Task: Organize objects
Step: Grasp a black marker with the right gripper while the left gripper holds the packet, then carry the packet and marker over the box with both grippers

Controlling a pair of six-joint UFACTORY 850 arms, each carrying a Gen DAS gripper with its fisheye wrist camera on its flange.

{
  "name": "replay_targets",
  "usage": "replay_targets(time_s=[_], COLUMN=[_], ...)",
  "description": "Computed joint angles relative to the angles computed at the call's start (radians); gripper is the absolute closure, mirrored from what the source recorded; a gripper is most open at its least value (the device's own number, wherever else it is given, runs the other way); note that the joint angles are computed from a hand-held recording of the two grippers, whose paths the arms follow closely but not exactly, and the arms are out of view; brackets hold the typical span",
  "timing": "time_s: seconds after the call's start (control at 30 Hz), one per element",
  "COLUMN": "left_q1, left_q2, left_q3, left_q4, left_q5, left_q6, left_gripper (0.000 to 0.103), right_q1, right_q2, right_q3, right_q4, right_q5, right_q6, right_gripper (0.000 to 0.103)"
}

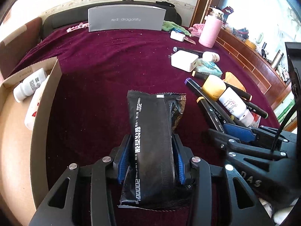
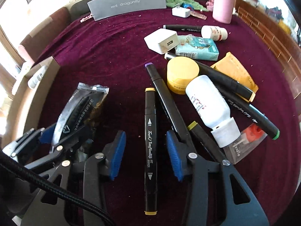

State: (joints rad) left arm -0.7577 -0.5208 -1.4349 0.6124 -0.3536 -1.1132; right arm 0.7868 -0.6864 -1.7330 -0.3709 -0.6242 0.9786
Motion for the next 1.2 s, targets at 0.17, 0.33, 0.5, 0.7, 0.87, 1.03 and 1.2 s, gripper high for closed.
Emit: replay_targets(time_s=[0.17, 0.33, 0.5, 0.7, 0.87, 1.03, 1.2], left_q1=[0.016, 0.008, 0.005, 0.017, 0.041, 0.061, 0.082], left_q2=[0.042, 0.099, 0.164, 0.249, 0.31, 0.373, 0.425], left_q3=[0.055, 0.105, 0.167, 0.259, 0.331, 0.398, 0.45], left_q4=[-0.124, -0.003, 0.135, 0.424, 0.634, 0.821, 0.946], left_q5=[0.09, 0.125, 0.15, 0.155, 0.142, 0.117, 0.096], left_q6=[0.078, -0.06, -0.212, -0.537, -0.774, -0.977, -1.111], left_gripper=[0.072, 0.072, 0.072, 0.072, 0.072, 0.071, 0.071], right_q1=[0.023, 0.018, 0.01, 0.021, 0.042, 0.056, 0.074], right_q2=[0.005, 0.055, 0.106, 0.15, 0.149, 0.13, 0.102], right_q3=[0.008, 0.073, 0.139, 0.179, 0.153, 0.103, 0.04], right_q4=[-0.108, -0.075, 0.002, 0.068, 0.041, 0.137, 0.147], right_q5=[-0.037, 0.048, 0.171, 0.292, 0.32, 0.342, 0.342], right_q6=[0.065, 0.071, 0.036, -0.023, -0.021, -0.13, -0.169], right_gripper=[0.091, 0.091, 0.09, 0.09, 0.09, 0.09, 0.09])
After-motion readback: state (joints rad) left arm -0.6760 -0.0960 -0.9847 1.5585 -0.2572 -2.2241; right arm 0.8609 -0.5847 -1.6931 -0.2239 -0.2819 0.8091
